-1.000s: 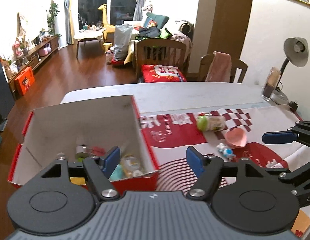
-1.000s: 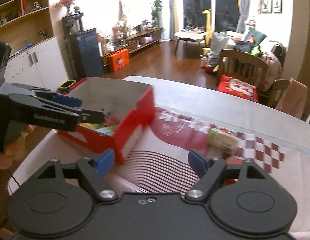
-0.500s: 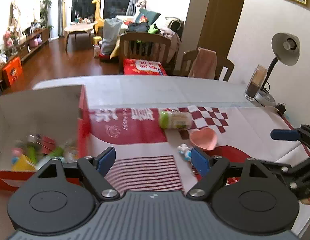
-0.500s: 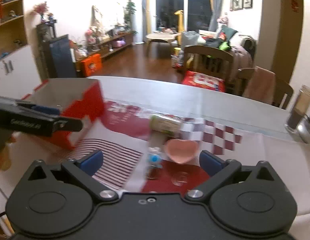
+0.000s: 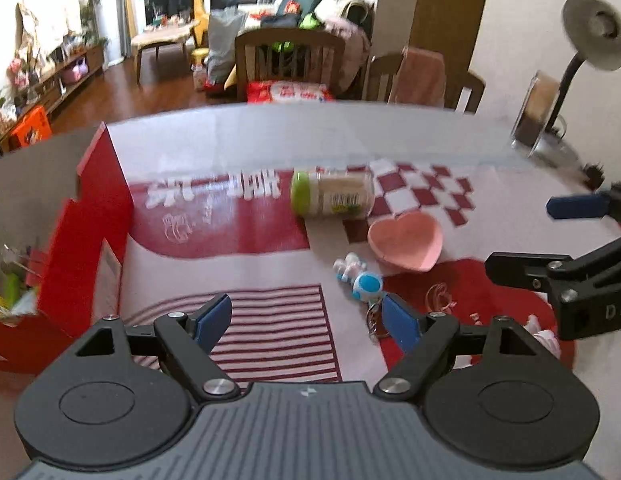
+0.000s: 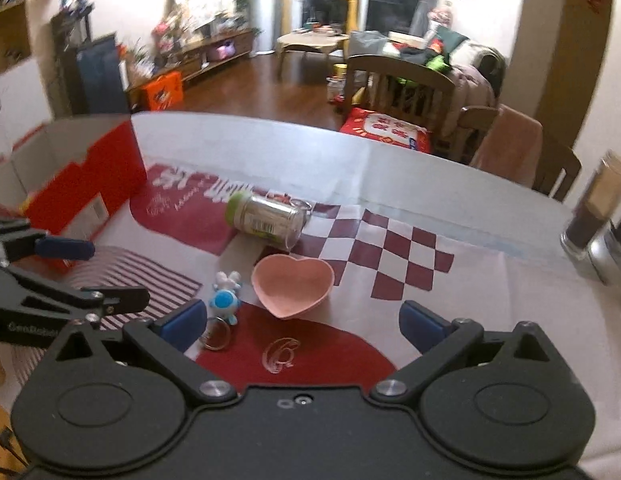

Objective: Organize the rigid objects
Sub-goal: 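Grasp the blue astronaut keychain with the left tool while the right tool grasps the pink heart dish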

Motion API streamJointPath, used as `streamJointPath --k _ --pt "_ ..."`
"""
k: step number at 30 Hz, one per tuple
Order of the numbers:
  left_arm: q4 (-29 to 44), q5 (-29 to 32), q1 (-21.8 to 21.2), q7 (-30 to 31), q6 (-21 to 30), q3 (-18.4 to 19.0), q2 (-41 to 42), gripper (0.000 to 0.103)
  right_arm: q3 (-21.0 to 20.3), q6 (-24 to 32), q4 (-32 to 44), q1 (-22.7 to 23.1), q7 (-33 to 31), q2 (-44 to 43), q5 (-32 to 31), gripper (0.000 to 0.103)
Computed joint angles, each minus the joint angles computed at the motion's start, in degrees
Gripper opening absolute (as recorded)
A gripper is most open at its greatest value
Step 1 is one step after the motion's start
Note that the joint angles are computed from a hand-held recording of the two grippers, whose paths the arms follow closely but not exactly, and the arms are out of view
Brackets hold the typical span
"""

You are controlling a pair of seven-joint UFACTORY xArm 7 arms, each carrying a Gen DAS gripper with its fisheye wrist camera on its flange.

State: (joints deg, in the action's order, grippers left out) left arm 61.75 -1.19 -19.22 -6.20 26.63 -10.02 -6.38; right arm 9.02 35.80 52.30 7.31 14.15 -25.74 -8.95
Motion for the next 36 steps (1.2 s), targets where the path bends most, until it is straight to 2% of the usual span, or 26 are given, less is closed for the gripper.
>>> streamJointPath --k 5,8,15,22,28,36 --pt "1.60 0.82 -0.25 -1.66 -0.98 -0.33 3.56 0.082 -1.88 -2.65 -1.24 0.77 -5.25 1.83 0.45 0.102" --pt "2.62 3.62 -0.70 -3.02 -1.11 -0.67 5.60 0.082 -2.69 -3.28 -0.73 0.74 -7.57 3.61 1.31 0.100" --pt "4.99 4.39 -1.69 -5.63 -1.62 -0.39 9.11 0.082 -5.40 -6.17 -1.59 2.70 -19.29 6.56 5.20 0.095" --pt "7.59 3.49 -2.23 -4.75 -1.64 -0.28 12.36 0.082 -7.03 -9.90 -2.39 4.02 -30.01 8.86 9.89 0.083" --pt "10.30 2.15 -2.74 -3.88 -0.79 -0.38 15.03 0.082 -7.71 -12.47 -2.26 4.07 -36.88 11.17 13.71 0.078" --pt "11.39 3.96 -3.72 -5.29 -1.04 0.19 16.42 0.067 -8.73 -15.38 -1.88 5.19 -44.19 13.63 20.61 0.073"
